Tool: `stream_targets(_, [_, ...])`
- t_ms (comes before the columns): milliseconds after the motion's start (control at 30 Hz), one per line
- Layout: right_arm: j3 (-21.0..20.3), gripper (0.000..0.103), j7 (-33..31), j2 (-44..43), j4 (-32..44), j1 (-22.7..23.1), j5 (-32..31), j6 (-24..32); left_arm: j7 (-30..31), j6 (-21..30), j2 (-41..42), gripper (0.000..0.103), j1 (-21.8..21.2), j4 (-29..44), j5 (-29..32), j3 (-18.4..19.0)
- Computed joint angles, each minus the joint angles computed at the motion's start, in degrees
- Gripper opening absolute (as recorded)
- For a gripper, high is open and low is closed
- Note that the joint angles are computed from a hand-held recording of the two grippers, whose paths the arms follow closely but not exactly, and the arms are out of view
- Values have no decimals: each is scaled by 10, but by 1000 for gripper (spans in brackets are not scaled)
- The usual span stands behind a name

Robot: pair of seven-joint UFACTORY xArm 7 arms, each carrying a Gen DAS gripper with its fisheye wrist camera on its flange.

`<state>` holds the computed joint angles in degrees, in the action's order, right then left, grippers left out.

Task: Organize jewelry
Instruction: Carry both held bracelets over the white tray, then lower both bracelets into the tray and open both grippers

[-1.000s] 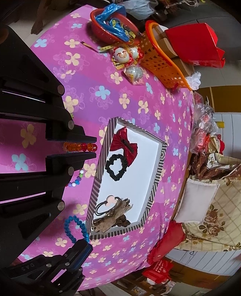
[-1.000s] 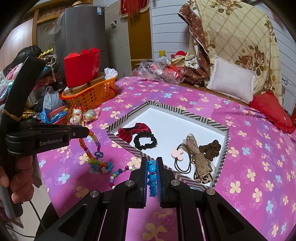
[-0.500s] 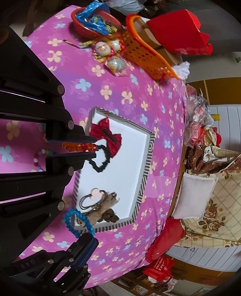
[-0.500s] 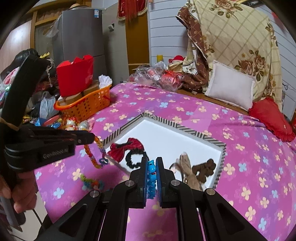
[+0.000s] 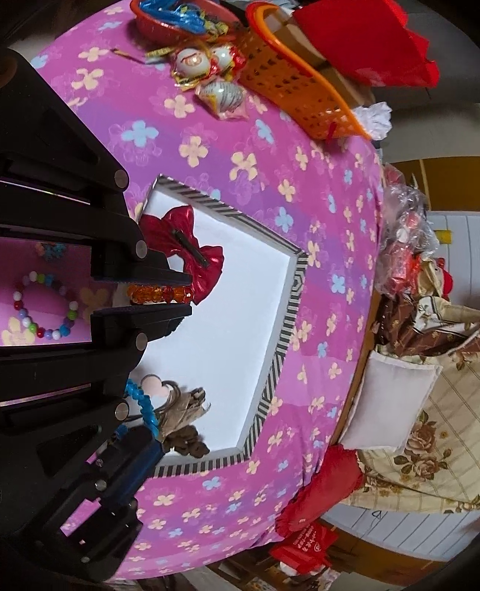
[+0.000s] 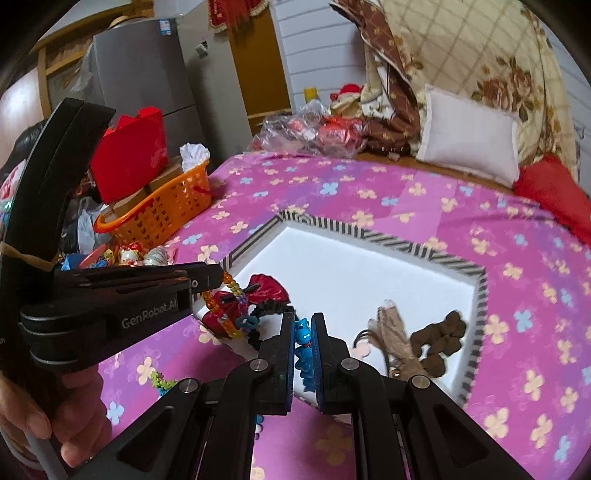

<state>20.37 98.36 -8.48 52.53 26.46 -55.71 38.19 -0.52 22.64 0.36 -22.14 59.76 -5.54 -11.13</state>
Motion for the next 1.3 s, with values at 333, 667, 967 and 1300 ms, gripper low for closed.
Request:
stream_targets(333, [-33,8,3,38,-12,-8,0,-58,-58,-4,52,8,-3,24,67,6])
stream_targets(667, [-56,8,4,50,-41,-25,12,-78,-105,0,102,8,-19,52,119,14])
stream_targets(967, [-56,10,21,49,-53,-28,13,-78,-129,2,128,8,-33,62,146,21])
stream_targets(1300, [-33,38,58,7,-78,-23,10,-48,-165,-11,115,25,-39,44,186,29])
